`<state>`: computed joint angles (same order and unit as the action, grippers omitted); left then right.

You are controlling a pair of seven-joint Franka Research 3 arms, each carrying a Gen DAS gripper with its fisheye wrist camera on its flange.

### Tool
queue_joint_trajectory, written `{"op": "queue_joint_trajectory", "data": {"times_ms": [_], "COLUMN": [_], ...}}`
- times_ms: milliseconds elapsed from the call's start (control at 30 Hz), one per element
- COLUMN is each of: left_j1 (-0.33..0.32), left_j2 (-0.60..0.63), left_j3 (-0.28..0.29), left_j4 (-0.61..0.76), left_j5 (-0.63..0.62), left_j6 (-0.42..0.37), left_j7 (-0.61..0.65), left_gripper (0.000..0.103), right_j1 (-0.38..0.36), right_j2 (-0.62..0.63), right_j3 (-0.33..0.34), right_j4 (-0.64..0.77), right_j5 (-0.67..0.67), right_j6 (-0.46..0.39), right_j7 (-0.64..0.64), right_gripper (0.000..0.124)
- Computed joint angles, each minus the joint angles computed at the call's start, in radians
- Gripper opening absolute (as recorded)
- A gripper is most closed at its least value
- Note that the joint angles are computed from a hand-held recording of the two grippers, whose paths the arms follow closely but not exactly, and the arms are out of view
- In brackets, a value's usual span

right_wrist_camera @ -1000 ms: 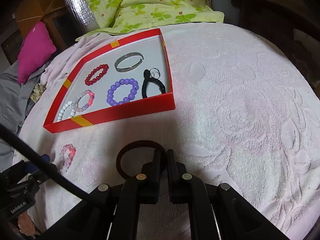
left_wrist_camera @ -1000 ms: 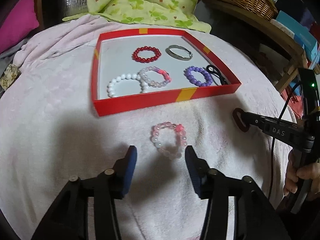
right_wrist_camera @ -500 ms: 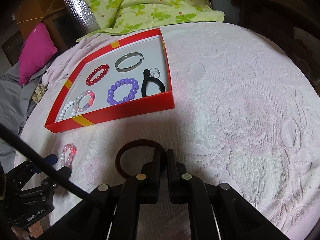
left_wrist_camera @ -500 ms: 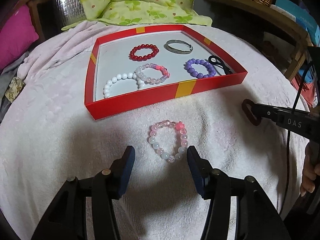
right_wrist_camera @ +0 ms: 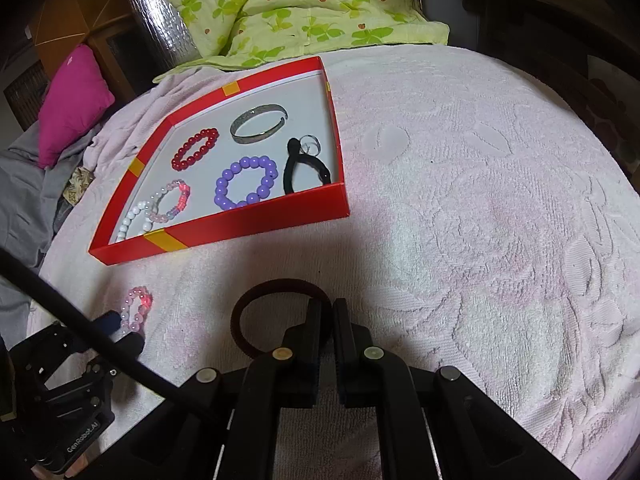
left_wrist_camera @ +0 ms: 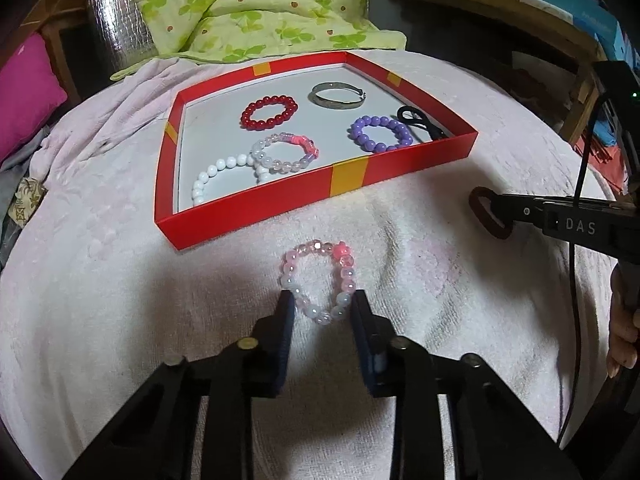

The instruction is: Organize jewelry

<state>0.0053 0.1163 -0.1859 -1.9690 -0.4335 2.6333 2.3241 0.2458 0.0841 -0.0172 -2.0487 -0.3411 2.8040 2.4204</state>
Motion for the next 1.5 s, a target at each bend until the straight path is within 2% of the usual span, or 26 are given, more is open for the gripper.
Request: {"op": "queue_joint_trajectory", "data": {"times_ms": [200,267,700,900,1033,1100,1167,1233,1367,1467,1500], "left_j1": [0.013,0.021,0.056,0.051,0.041,0.042,0.042,0.045,0.043,0.047,0.042], "left_j2": [0.006,0.012,0.004,-0.009,0.006,0.018,0.026,0.029,0.067,0.08,0.077], "left_j3": [-0.001,0.002,0.012,0.02,0.03,0.031,0.031,0.023,0.01,-0.01,-0.012], "left_j4": [0.019,0.035,0.061,0.059,0.066,0.079,0.085,0.078,0.108,0.115,0.103], "left_j5": [-0.047,-0.065,-0.147,-0.182,-0.12,-0.086,-0.059,-0.064,-0.032,-0.032,-0.022], "left_j6": [-0.041,-0.067,-0.107,-0.107,-0.099,-0.113,-0.111,-0.076,-0.082,-0.101,-0.078], "left_j7": [0.041,0.051,0.108,0.135,0.085,0.055,0.013,0.009,-0.031,-0.007,-0.008], "left_gripper": [0.017,0.01,0.008,0.008,0.008,0.017,0.052,0.054,0.054,0.054,0.054], "right_j1": [0.001,0.0,-0.002,0.001,0.007,0.011,0.015,0.014,0.017,0.022,0.022], "right_j2": [0.0,-0.001,-0.008,-0.02,-0.003,0.0,0.001,0.003,0.011,0.01,0.009], "right_j3": [0.0,0.0,0.003,0.005,0.013,0.011,0.007,0.008,0.006,0.003,0.003], "right_j4": [0.0,-0.002,-0.01,-0.028,-0.007,-0.003,0.0,-0.002,0.002,0.002,0.001], "right_j5": [-0.002,0.001,0.004,-0.022,0.015,0.025,0.028,0.048,0.076,0.066,0.068], "right_j6": [0.0,0.001,0.011,0.099,0.08,0.072,0.066,0.06,0.051,0.05,0.05], "right_j7": [0.001,0.0,-0.007,-0.011,-0.05,-0.058,-0.055,-0.061,-0.078,-0.07,-0.072], "right_gripper": [0.007,0.007,0.007,0.007,0.007,0.007,0.007,0.007,0.007,0.007,0.007]}}
